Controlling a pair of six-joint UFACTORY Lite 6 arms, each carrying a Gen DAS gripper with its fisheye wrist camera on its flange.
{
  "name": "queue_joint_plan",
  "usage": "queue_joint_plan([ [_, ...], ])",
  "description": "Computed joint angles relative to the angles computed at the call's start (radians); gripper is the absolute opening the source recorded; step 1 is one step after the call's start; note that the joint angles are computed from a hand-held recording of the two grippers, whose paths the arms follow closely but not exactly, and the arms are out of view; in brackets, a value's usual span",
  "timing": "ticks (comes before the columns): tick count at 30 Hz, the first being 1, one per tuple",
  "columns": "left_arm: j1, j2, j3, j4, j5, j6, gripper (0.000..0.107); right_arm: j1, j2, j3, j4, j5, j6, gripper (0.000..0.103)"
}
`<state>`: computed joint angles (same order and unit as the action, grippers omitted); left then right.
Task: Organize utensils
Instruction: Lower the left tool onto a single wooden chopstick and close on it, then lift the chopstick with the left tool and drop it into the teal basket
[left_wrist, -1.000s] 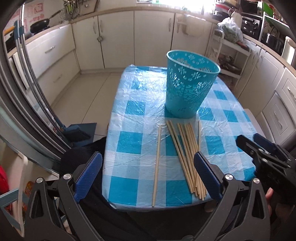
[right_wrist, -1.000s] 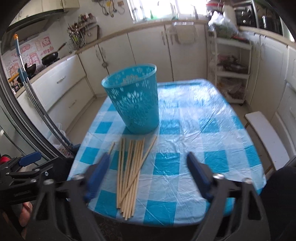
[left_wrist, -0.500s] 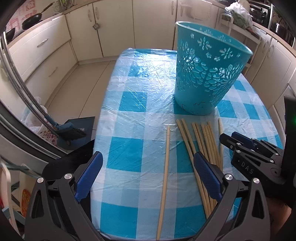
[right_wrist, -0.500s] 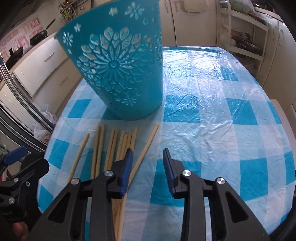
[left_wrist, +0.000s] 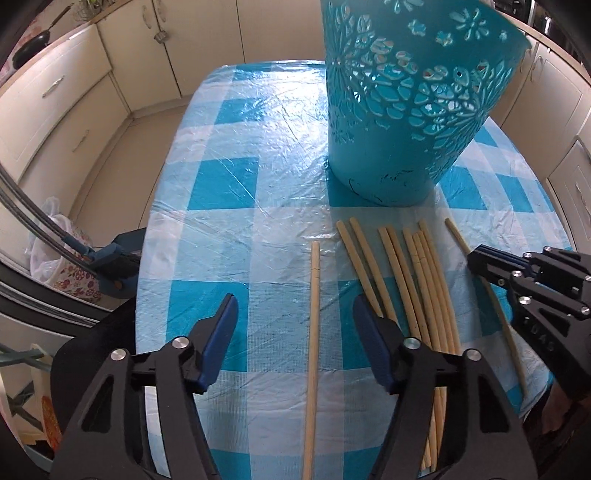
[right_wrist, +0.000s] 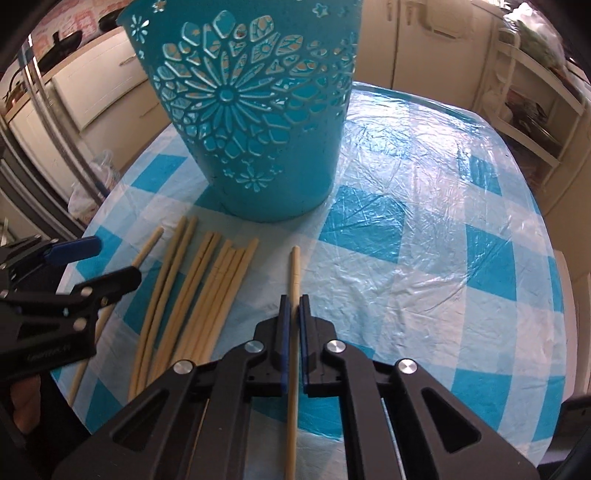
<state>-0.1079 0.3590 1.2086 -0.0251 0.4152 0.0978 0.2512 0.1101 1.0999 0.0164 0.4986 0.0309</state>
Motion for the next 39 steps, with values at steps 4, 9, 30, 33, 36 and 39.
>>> queue_joint_plan([
  [4,-0.008,0.038,0.032,0.028,0.003,-0.028,0.059,-0.057,-0.018,-0.048,0.202,-0.045,-0.176,0.005],
  [9,-0.049,0.082,0.083,0.154,0.008,-0.162,0.058,-0.056,-0.045,-0.094,0.257,-0.093,-0.222,0.005],
  [30,0.208,-0.075,0.418,-0.622,0.372,0.532,0.005,-0.087,-0.049,-0.167,0.603,-0.172,-0.521,0.006],
  [33,0.175,-0.059,0.555,-0.696,0.351,0.530,0.005,-0.100,-0.062,-0.177,0.643,-0.163,-0.569,0.008],
  [36,0.092,-0.009,0.667,-0.709,0.229,0.492,0.005,-0.095,-0.070,-0.189,0.682,-0.169,-0.609,0.013],
  [39,0.020,0.131,0.882,-0.617,0.147,0.329,0.005,-0.078,-0.074,-0.199,0.703,-0.188,-0.635,0.021],
])
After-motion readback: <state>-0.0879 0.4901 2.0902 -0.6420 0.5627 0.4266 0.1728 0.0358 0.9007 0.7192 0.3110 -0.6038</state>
